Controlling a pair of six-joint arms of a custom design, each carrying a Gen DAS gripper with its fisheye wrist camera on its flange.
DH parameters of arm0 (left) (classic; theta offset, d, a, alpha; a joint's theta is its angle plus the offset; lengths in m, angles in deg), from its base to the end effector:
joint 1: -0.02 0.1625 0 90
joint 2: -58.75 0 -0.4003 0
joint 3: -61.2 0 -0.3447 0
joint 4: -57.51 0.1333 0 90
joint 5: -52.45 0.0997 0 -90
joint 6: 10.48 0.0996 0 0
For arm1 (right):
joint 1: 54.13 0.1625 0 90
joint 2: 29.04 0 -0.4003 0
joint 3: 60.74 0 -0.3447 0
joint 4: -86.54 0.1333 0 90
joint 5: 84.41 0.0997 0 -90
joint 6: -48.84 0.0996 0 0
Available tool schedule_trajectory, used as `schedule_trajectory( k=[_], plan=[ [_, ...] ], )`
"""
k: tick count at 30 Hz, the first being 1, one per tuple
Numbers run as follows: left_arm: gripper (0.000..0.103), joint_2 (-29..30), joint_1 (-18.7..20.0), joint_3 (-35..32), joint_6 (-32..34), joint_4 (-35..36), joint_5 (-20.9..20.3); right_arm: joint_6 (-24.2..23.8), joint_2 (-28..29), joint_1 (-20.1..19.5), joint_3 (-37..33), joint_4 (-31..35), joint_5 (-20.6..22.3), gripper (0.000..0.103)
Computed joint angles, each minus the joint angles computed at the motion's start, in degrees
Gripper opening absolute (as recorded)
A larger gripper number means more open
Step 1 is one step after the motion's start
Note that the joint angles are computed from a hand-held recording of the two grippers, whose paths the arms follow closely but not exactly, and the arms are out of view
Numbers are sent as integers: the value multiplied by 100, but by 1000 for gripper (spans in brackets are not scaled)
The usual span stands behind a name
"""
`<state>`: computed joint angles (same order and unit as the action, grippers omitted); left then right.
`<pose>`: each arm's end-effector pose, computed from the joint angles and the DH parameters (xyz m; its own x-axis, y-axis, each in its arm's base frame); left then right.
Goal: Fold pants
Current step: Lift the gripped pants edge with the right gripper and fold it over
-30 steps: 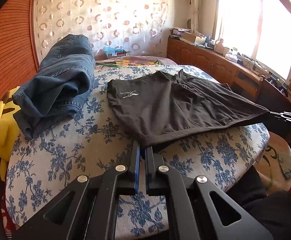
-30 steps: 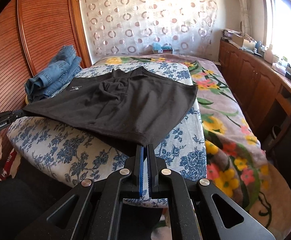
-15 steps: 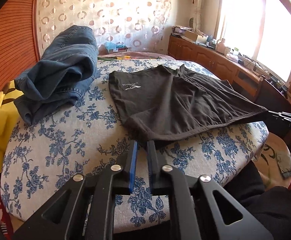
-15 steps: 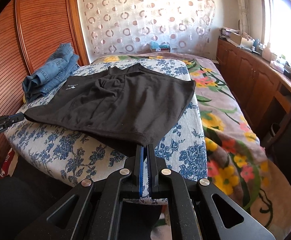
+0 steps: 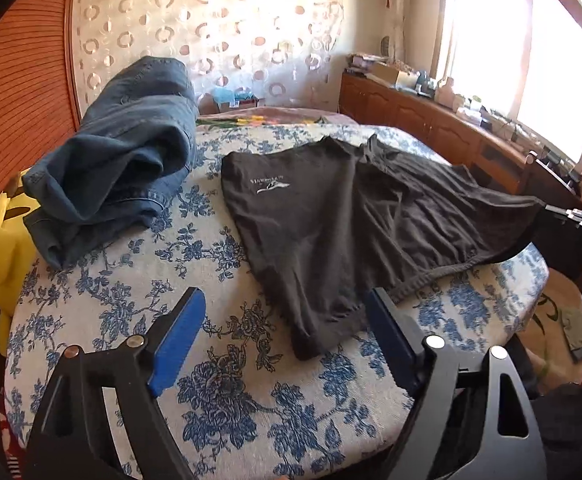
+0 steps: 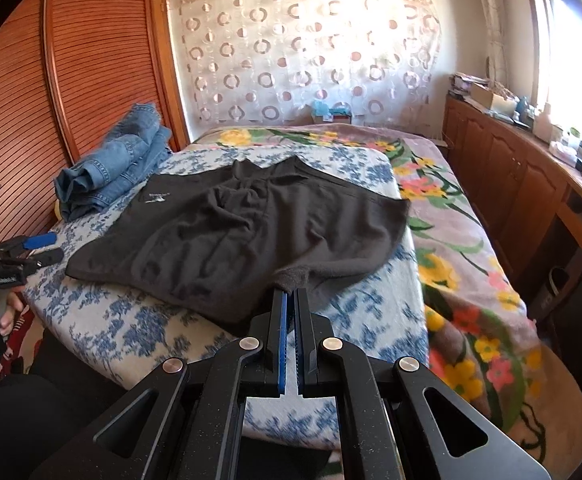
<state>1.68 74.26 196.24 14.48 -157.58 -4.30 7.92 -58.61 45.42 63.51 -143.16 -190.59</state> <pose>0.0672 -0.4536 0.1777 -0.7506 0.1317 -0.6475 0.5532 0.6610 -0.5069 0.1801 -0.4343 0.0194 -0.6635 -0.4301 0.6122 -0.7304 0.5497 -0.4055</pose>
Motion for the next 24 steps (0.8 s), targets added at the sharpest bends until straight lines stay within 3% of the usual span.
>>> schedule_trajectory(
  k=[11,24],
  plan=[
    [83,146,140,-126,-1,-102,71,-175,403,142,-784,774,365,3],
    [83,-114,212,-74,128,-251,188,-329,1026,449,-1958,2156,803,3]
  ],
)
